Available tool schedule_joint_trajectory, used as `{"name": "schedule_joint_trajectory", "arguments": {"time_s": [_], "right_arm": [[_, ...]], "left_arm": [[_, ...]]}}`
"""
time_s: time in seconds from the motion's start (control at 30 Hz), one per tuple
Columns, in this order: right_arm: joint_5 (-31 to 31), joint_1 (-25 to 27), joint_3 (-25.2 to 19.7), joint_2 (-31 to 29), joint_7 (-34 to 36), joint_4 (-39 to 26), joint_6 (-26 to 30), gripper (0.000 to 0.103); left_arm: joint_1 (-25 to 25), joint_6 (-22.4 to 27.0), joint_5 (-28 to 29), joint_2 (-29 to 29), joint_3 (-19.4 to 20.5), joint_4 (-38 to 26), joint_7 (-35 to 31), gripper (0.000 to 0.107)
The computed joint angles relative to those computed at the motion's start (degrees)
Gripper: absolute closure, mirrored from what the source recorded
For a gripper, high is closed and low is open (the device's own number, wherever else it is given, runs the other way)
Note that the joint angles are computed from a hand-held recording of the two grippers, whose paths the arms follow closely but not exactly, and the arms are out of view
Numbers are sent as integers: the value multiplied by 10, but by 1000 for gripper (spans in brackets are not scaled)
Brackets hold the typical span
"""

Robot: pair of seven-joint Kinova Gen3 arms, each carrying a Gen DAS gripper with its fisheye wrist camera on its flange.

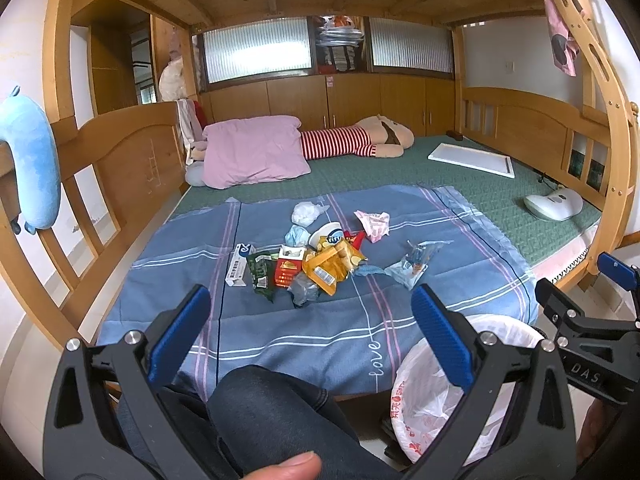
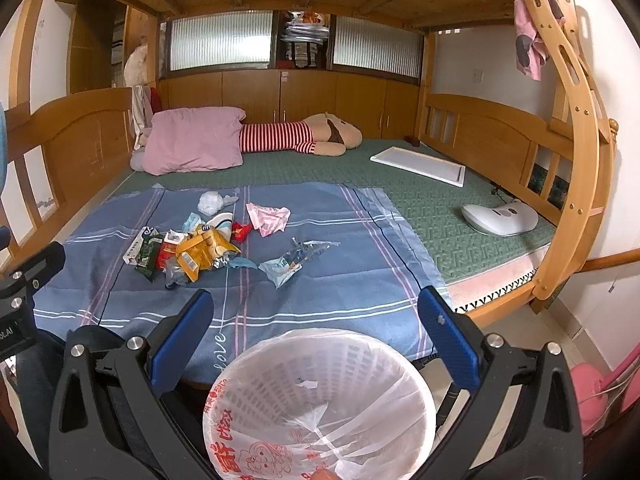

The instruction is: Collect trash

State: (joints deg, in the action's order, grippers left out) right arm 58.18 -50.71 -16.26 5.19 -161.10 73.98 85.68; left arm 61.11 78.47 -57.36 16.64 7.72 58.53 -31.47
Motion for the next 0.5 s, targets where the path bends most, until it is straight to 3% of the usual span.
{"name": "schedule_joint_trajectory", "arguments": {"time_s": [0.5], "right_arm": [[8,-2,-5,-6,-6,1,4,3]], "left_arm": [[4,6,-10,-7,5,2,2,8]]}}
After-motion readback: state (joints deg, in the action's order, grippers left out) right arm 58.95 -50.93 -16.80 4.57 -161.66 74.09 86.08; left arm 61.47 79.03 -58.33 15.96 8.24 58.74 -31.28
